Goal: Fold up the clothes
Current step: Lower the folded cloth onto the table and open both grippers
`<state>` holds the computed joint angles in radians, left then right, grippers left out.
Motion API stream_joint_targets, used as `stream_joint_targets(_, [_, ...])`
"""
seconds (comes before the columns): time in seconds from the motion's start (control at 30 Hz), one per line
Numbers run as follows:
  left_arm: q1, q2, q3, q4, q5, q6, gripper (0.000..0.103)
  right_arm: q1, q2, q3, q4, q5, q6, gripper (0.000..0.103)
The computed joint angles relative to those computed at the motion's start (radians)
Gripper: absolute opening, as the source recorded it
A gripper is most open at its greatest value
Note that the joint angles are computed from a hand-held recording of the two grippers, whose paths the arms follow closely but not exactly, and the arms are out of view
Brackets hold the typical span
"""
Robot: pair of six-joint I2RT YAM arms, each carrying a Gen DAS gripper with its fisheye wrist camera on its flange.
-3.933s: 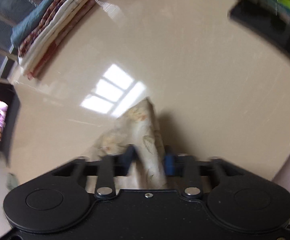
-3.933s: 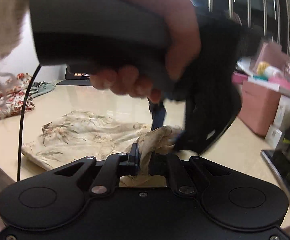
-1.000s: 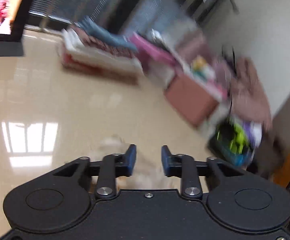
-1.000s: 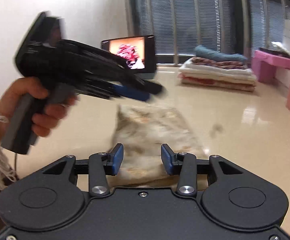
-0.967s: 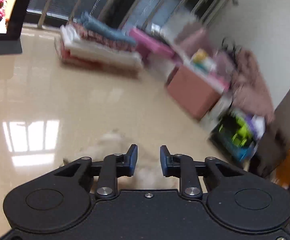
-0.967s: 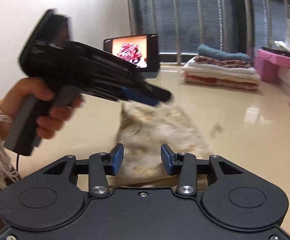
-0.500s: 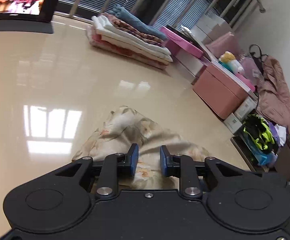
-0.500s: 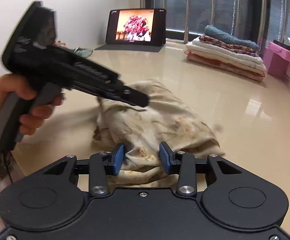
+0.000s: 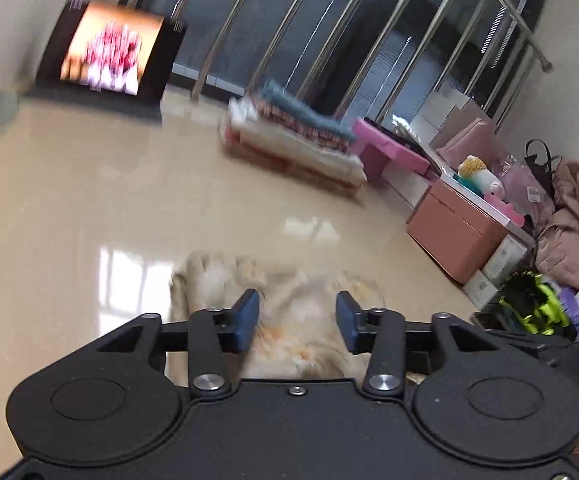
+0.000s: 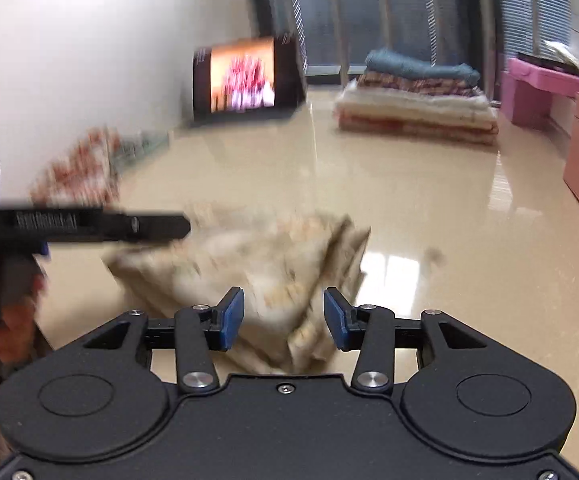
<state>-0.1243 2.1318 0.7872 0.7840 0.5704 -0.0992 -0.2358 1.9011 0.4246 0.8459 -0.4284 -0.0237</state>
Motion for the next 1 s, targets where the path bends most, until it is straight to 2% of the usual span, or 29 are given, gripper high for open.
stream_joint_targets(0.07, [-0.012, -0.010, 0.013, -0.038, -0.042, 0.031, 0.043, 0.003, 0.026, -0.025, 0.116, -0.016, 0.079, 0.046])
stream_joint_targets(0.13, [-0.022, -0.007, 0.031, -0.085, -0.072, 0.057, 0.041, 0.054, 0.057, -0.030, 0.181, 0.053, 0.104, 0.043])
stream_joint_targets(0.17, [-0.026, -0.003, 0.036, -0.104, -0.083, 0.069, 0.036, 0.083, 0.078, -0.020, 0.189, 0.084, 0.105, 0.034])
stream_joint_targets(0.2, [-0.030, 0.001, 0.042, -0.122, -0.094, 0.081, 0.034, 0.105, 0.102, -0.004, 0.187, 0.099, 0.100, 0.024])
stream_joint_targets(0.23, [-0.032, 0.005, 0.044, -0.134, -0.104, 0.092, 0.034, 0.123, 0.122, 0.015, 0.173, 0.115, 0.092, 0.022])
stream_joint_targets(0.3, [-0.033, 0.017, 0.037, -0.124, -0.115, 0.109, 0.034, 0.148, 0.151, 0.052, 0.125, 0.157, 0.068, 0.021])
stream_joint_targets(0.37, [-0.031, 0.029, 0.030, -0.104, -0.114, 0.123, 0.034, 0.162, 0.162, 0.050, 0.130, 0.203, 0.048, 0.020])
stream_joint_targets(0.53, [-0.045, 0.029, 0.027, -0.096, -0.140, 0.128, 0.034, 0.155, 0.146, 0.043, 0.103, 0.210, 0.051, 0.020])
stream_joint_targets(0.63, [-0.053, -0.001, 0.016, -0.120, -0.164, 0.131, 0.036, 0.180, 0.125, 0.021, 0.109, 0.251, 0.043, 0.025])
stream_joint_targets(0.67, [-0.054, -0.015, 0.012, -0.129, -0.169, 0.132, 0.040, 0.185, 0.116, 0.008, 0.119, 0.256, 0.041, 0.031])
stream_joint_targets(0.73, [-0.052, -0.044, -0.004, -0.137, -0.180, 0.129, 0.054, 0.192, 0.092, -0.020, 0.134, 0.259, 0.046, 0.040])
stream_joint_targets(0.77, [-0.053, -0.063, -0.023, -0.128, -0.194, 0.125, 0.067, 0.193, 0.078, -0.039, 0.145, 0.263, 0.051, 0.048])
stream_joint_targets(0.8, [-0.054, -0.083, -0.046, -0.107, -0.209, 0.126, 0.075, 0.194, 0.065, -0.058, 0.158, 0.268, 0.053, 0.053])
stream_joint_targets(0.87, [-0.056, -0.125, -0.097, -0.063, -0.236, 0.131, 0.085, 0.200, 0.032, -0.095, 0.174, 0.292, 0.062, 0.062])
stream_joint_targets(0.9, [-0.056, -0.150, -0.120, -0.050, -0.245, 0.130, 0.096, 0.203, 0.014, -0.112, 0.175, 0.302, 0.066, 0.071])
stream_joint_targets(0.93, [-0.056, -0.175, -0.142, -0.041, -0.253, 0.128, 0.101, 0.206, -0.005, -0.129, 0.174, 0.312, 0.070, 0.074])
stream_joint_targets(1.0, [-0.053, -0.229, -0.187, -0.027, -0.257, 0.123, 0.103, 0.215, -0.053, -0.164, 0.164, 0.333, 0.079, 0.092])
